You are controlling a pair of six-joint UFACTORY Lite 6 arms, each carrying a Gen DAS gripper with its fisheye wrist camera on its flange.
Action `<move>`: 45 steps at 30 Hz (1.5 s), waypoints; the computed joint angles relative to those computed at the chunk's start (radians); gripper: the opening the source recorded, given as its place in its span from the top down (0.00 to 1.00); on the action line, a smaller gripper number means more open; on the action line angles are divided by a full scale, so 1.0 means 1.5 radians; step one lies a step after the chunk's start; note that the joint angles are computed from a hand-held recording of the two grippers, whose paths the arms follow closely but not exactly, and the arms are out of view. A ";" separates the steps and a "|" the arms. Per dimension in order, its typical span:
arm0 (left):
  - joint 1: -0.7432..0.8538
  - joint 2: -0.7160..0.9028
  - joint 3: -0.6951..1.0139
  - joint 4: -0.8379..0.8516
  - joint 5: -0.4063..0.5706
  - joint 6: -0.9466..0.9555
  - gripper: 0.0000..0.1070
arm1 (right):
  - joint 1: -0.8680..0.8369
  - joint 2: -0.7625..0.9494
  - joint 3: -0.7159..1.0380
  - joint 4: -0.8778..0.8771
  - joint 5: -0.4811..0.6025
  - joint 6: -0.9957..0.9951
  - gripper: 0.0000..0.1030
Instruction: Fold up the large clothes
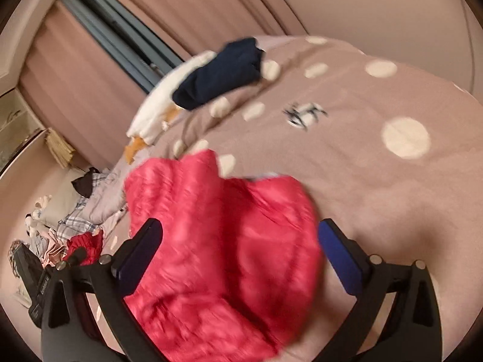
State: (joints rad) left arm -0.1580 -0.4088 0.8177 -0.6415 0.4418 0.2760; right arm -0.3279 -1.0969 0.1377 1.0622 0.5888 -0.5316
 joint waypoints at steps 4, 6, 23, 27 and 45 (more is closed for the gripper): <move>0.011 0.005 -0.044 0.015 0.004 0.002 0.05 | -0.184 0.006 -0.067 0.096 0.175 -0.133 0.00; 0.047 0.021 -0.072 -0.111 0.024 0.112 0.05 | -0.225 0.097 -0.084 0.159 0.223 -0.225 0.00; 0.084 0.454 0.027 -0.630 0.353 0.586 0.04 | 0.252 0.626 0.009 0.816 0.219 -0.781 0.09; 0.056 0.435 0.033 -0.622 0.306 0.570 0.05 | 0.205 0.741 0.007 0.817 0.380 -0.823 0.40; 0.061 -0.006 0.038 -0.350 0.243 0.247 0.09 | 0.352 0.306 0.066 0.791 0.206 -0.594 0.50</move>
State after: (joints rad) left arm -0.0666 -0.4180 0.8747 -1.1665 0.8062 0.6465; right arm 0.2001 -0.6384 0.2365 2.2484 0.8977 -1.4227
